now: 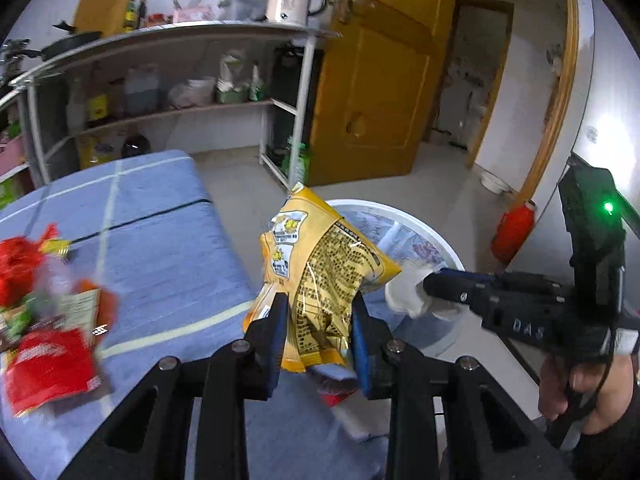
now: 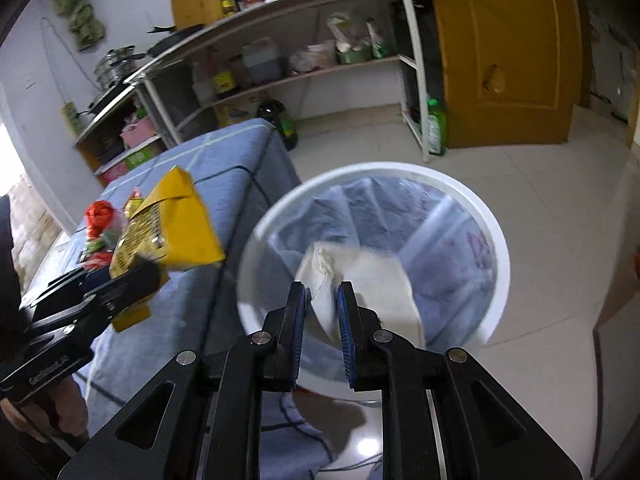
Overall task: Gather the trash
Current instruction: 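Carry both bags over the white wastebasket and open both tools to drop them, then move both tools back over the trash pile on the table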
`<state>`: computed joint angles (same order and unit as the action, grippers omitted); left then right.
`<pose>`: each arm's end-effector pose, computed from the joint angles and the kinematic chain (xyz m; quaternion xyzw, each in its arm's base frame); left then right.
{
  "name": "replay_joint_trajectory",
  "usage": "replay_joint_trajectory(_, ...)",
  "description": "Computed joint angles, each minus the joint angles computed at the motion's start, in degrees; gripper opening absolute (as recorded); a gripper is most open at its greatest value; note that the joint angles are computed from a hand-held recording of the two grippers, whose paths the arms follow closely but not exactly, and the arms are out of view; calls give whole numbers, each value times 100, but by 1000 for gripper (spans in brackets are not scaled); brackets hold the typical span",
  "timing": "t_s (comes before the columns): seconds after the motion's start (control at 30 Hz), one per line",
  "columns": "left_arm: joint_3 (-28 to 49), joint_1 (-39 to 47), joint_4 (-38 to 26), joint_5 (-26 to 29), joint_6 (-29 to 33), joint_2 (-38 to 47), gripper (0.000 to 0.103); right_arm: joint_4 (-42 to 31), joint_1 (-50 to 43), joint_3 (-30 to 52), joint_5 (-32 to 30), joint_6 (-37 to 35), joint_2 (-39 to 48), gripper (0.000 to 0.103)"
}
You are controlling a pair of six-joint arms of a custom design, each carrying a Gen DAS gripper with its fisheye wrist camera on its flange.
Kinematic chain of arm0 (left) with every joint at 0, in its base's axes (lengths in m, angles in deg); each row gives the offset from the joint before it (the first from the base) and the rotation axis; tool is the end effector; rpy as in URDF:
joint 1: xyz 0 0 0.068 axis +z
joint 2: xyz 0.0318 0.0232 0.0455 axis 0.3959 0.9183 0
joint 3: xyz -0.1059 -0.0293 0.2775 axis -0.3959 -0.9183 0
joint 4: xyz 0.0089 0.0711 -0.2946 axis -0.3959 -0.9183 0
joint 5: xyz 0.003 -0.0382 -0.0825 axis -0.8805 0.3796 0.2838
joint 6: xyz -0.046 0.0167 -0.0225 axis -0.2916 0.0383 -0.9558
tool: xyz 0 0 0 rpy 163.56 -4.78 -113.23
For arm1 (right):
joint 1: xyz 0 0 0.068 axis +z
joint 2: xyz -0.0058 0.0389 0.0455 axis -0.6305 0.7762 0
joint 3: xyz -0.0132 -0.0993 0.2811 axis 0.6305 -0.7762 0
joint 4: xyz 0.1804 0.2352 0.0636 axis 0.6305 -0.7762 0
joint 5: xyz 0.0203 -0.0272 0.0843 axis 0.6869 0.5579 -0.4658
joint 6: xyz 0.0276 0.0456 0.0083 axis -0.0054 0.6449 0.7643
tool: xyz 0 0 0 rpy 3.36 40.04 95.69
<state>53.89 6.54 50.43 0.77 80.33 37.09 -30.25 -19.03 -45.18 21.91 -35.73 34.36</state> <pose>0.2574 -0.0811 0.0295 0.0860 0.8987 -0.1347 0.4084 0.2867 0.1102 0.0341 -0.0916 0.9256 0.1649 0.3283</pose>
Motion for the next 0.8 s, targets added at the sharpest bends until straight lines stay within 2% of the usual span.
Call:
replay_joint_trajectory(0.2,771,-152,-450,204,-20,567,43,144,-176,-12,-28,61,178,19)
replay_joint_trajectory(0.3,985,-265,-675,260,-44,697,51,135,-263,-10,7,109,198,21)
replay_joint_trajectory(0.4,936,-265,-676,295,-100,630,56,189,-368,-40,-9,160,208,22)
replay_joint_trajectory(0.67,596,-210,-400,251,-188,387,58,387,-243,-314,210,202,-163,25)
replay_joint_trajectory(0.8,599,-191,-398,272,-156,355,62,468,-155,-441,267,214,-391,27)
